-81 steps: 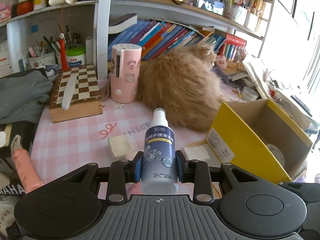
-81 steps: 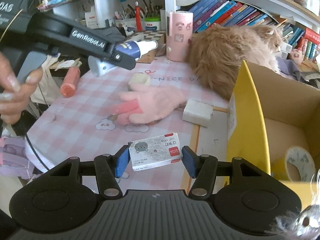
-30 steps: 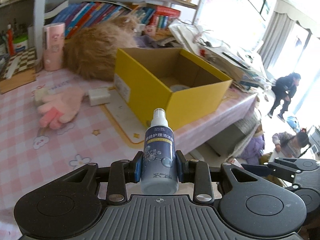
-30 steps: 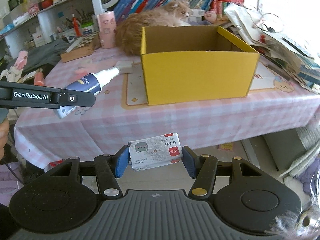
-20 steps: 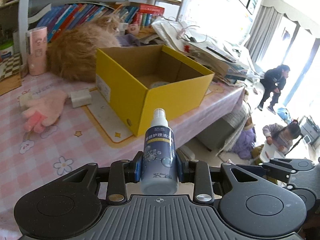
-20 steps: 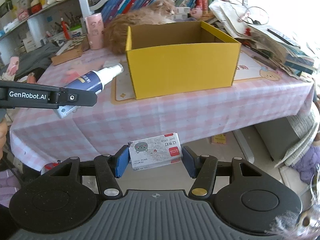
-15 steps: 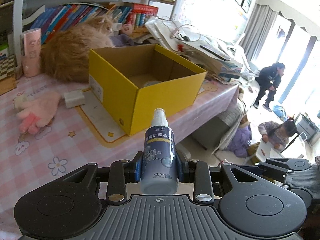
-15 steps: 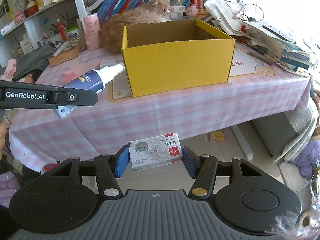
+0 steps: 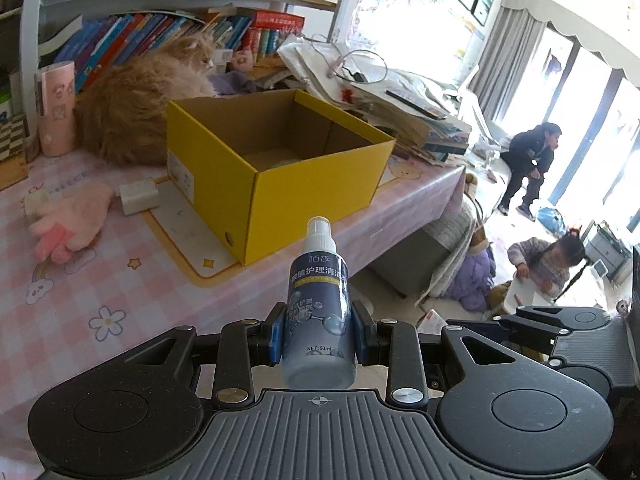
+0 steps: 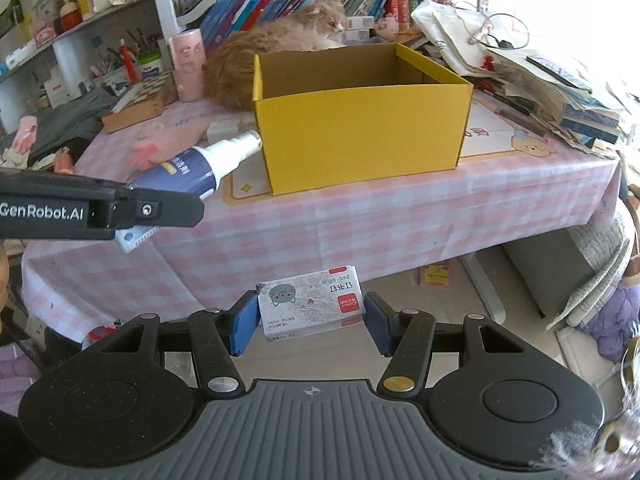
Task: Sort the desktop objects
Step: 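Carry the spray bottle and card box toward the yellow box with both tools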
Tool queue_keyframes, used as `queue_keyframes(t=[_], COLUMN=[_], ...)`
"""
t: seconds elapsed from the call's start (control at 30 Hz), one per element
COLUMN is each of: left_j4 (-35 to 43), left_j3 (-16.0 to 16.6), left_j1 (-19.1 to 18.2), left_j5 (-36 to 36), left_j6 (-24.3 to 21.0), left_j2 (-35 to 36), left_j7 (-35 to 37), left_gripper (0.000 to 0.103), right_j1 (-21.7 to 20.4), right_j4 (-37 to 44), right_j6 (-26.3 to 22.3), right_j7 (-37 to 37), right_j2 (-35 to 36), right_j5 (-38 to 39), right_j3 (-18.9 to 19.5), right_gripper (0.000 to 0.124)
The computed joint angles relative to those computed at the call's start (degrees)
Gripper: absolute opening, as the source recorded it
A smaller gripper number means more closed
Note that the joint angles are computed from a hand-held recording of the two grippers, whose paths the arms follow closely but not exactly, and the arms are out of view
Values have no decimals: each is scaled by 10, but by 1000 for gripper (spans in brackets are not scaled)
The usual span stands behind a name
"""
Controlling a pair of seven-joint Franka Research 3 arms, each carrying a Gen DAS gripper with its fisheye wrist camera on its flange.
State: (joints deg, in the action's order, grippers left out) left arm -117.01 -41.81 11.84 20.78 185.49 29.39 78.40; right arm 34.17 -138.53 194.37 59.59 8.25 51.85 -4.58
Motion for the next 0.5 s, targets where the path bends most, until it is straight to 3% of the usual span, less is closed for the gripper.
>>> queue_keyframes(t=[0.17, 0.33, 0.5], left_j4=[1, 19, 31], left_j3=[-14, -36, -47], left_j1=[9, 18, 16], left_j5=[6, 10, 5], left_j6=[1, -16, -13], left_j2=[6, 27, 39], left_j7=[3, 28, 56], left_gripper=[31, 31, 31], right_j1=[5, 27, -4], right_j4=[-6, -4, -2], right_j6=[1, 15, 32], right_j7=[-4, -54, -64], right_j2=[-5, -7, -8], right_j5=[13, 79, 107], right_j3=[-3, -15, 16], right_gripper=[54, 54, 54])
